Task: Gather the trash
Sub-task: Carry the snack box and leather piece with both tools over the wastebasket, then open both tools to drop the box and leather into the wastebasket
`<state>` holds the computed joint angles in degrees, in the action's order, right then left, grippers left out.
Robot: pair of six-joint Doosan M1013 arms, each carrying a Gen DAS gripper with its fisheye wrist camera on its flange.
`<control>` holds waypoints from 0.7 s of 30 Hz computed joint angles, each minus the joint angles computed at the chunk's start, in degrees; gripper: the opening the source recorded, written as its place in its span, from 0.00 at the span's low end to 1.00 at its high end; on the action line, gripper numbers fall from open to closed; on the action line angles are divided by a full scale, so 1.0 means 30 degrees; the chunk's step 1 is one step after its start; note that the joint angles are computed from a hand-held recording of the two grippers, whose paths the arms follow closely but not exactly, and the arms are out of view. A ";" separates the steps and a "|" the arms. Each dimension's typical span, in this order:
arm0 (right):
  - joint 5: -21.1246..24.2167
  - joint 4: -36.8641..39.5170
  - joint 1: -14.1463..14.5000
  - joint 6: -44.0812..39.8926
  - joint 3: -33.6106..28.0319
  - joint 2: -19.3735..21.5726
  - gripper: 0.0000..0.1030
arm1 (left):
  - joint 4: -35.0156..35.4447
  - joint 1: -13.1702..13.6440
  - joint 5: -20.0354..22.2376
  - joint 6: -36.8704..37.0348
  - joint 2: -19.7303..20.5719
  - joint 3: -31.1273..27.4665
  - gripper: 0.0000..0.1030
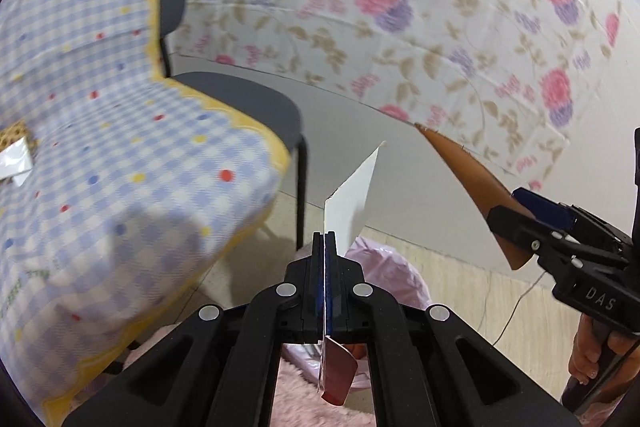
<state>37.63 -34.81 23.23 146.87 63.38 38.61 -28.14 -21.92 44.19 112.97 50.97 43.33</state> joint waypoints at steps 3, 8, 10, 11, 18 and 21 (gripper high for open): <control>0.0067 0.0249 -0.0112 0.0406 0.0601 -0.0202 0.54 | 0.0348 -0.0298 0.0590 0.0131 0.0305 -0.0519 0.00; -0.0205 0.1095 -0.0417 0.0622 0.1293 -0.0268 0.55 | 0.1148 -0.0684 0.1606 -0.0304 0.0948 -0.1539 0.00; -0.0499 0.1358 -0.0543 0.0695 0.1439 -0.0241 0.55 | 0.1414 -0.0811 0.1877 -0.0488 0.1227 -0.1995 0.00; -0.0729 0.1463 -0.0620 0.0727 0.1523 -0.0225 0.55 | 0.1420 -0.0848 0.1927 -0.0485 0.1324 -0.2153 0.01; -0.0557 0.2434 -0.0863 0.0379 0.1572 -0.0018 0.68 | 0.2317 -0.0795 0.1579 -0.1852 0.1380 -0.2162 0.56; -0.0533 0.1641 -0.0810 0.0846 0.1625 -0.0161 0.68 | 0.3041 -0.0597 0.0974 -0.2900 0.1082 -0.1807 0.56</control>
<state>36.03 -29.89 20.80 149.41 68.26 38.13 -19.02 -23.72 47.11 104.27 54.22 37.91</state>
